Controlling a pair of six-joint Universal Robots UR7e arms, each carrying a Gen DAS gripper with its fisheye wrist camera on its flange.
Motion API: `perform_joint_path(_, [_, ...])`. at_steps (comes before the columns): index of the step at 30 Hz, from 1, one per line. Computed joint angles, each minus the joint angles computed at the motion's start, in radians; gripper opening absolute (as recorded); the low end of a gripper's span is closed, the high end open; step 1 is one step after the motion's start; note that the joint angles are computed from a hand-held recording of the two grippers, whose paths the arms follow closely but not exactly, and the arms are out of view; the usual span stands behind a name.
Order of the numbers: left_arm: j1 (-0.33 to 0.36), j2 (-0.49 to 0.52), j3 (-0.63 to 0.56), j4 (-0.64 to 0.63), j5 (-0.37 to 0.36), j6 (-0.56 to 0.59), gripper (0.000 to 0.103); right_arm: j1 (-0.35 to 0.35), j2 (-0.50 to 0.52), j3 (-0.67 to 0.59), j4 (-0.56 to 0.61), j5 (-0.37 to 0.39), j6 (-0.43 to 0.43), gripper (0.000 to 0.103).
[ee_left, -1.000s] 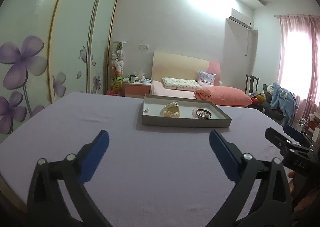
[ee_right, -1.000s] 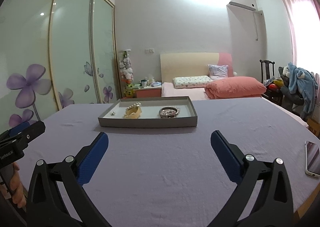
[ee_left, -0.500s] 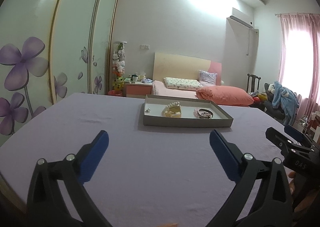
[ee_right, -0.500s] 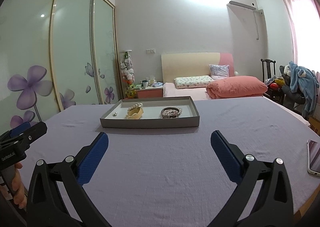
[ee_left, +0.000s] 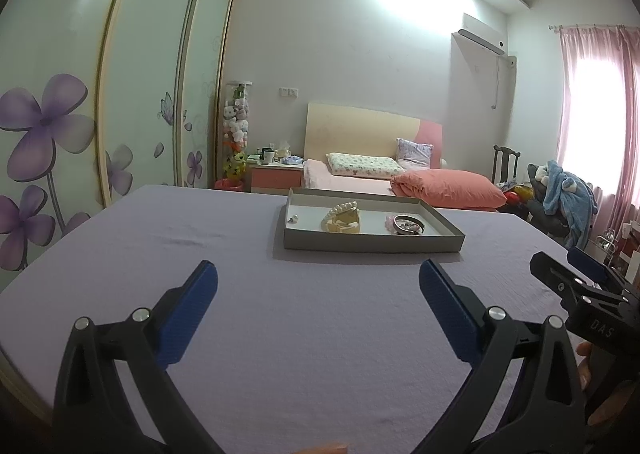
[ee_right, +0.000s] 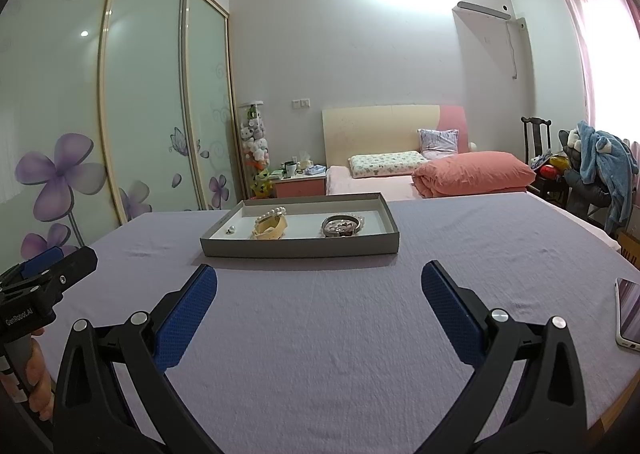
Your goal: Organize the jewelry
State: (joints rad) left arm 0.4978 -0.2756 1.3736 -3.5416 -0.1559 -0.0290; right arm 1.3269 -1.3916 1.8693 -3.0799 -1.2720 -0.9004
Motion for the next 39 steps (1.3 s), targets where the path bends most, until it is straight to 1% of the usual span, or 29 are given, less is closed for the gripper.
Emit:
perform_joint_path(6, [0.001, -0.002, 0.002, 0.032, -0.004, -0.030, 0.099, 0.002, -0.001, 0.001, 0.001, -0.004, 0.002, 0.101])
perform_joint_path(11, [0.001, -0.001, 0.000, 0.028, -0.003, -0.024, 0.099, 0.001, 0.000, 0.001, 0.000, -0.003, 0.002, 0.101])
perform_joint_path(19, [0.003, -0.002, -0.002, 0.053, -0.004, -0.046, 0.099, 0.004, 0.002, 0.007, -0.007, -0.010, 0.009, 0.101])
perform_joint_path(30, [0.008, -0.001, 0.006, 0.079, -0.020, -0.077, 0.099, 0.002, 0.000, 0.007, -0.002, -0.010, 0.011, 0.101])
perform_joint_path(39, [0.008, -0.001, 0.007, 0.083, -0.027, -0.080, 0.099, 0.002, 0.000, 0.006, -0.002, -0.011, 0.012, 0.101])
